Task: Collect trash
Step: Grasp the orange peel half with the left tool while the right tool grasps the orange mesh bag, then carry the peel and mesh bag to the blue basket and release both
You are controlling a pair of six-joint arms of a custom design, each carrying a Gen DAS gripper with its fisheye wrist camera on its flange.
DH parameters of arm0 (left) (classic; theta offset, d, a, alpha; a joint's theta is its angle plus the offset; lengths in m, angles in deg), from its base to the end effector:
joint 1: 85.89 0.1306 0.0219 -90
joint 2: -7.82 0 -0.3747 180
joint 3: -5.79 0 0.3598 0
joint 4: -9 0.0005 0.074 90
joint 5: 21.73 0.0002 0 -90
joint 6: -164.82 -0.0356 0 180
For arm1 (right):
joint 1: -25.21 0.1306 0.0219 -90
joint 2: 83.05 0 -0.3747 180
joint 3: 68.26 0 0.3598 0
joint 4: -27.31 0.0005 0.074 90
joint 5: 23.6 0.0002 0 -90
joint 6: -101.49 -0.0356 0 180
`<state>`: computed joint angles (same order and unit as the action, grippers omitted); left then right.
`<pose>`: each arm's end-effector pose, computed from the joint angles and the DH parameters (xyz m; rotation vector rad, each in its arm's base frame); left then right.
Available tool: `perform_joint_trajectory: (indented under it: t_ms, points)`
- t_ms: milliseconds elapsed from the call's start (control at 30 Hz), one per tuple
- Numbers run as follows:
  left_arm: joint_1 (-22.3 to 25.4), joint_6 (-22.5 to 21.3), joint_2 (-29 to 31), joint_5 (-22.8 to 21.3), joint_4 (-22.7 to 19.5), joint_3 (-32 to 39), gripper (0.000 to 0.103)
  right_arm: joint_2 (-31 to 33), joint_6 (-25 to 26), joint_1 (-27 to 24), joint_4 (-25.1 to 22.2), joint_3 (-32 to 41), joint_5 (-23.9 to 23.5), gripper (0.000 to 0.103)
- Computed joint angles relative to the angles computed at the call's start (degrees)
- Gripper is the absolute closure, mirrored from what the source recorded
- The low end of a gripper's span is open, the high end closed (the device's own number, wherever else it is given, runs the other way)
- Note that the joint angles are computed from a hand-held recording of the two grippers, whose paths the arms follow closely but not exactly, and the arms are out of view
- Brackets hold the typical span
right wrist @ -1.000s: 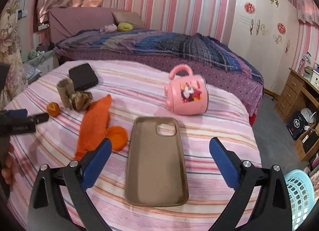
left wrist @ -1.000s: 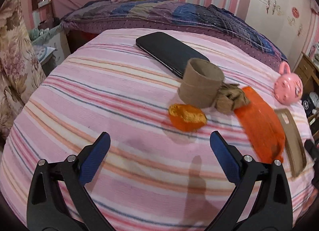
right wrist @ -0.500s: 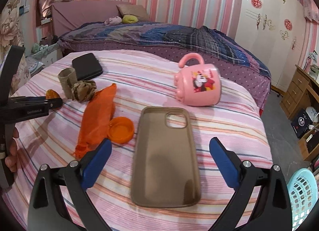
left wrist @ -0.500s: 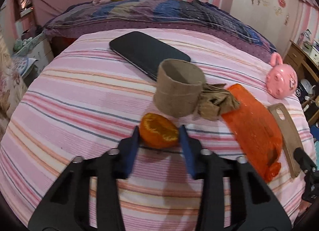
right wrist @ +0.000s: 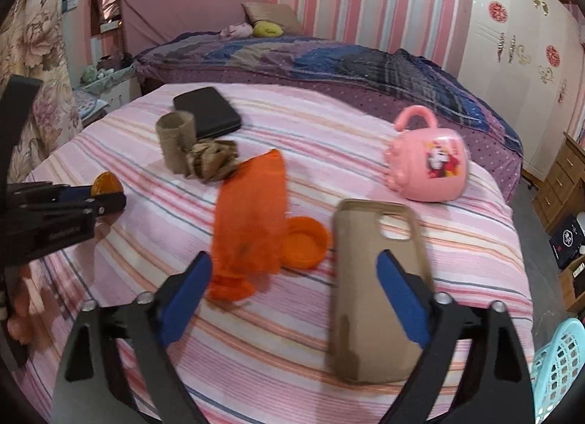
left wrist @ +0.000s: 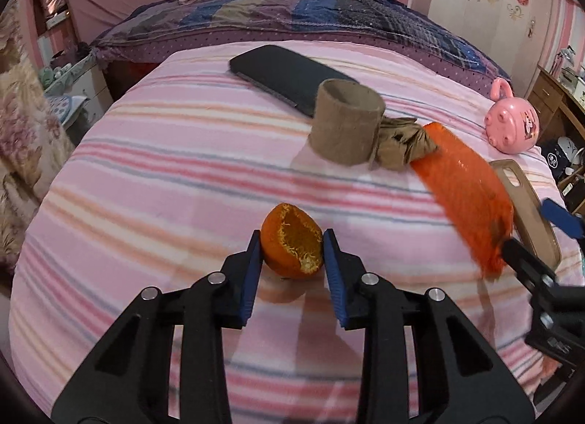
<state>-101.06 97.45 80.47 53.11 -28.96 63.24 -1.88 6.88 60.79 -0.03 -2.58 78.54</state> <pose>0.3133 -0.0758 0.3071 -0.2679 2.4393 0.0442 0.3225 0.2209 0.3307 -0.5107 2.2431 0.1152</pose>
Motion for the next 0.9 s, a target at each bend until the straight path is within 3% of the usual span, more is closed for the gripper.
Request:
perform_joint_trajectory:
  t_ms: [167,233,333,400,633,900]
  points:
    - [1.3,1.6,-2.2,-0.3,-1.7,-0.3,0.071,2.2,0.7,0.6,-2.7,2.3,-0.9,0.049]
    - [1.8,2.2,-2.2,0.3,-1.8,-0.2,0.071,2.4,1.1,0.5,-2.8,2.5,-1.6,0.068]
    - [1.8,2.4,-2.2,0.8,-1.6,-0.1,0.071,1.9,2.0,0.8,-1.2,1.6,-1.5,0.089]
    - [1.1,2.0,-2.2,0.2,-1.7,0.2,0.071,0.9,2.0,1.0,1.0,0.6,-0.6,0.096]
    - [-0.7,2.0,-3.3,-0.5,-1.8,0.8,0.071,-4.5,1.2,-1.3,4.2,-3.1,1.1,0.098]
    - [-6.0,3.5,-3.9,-3.1,-1.2,2.0,0.071,-10.7,2.9,-4.6,2.1,-5.4,1.1,0.098]
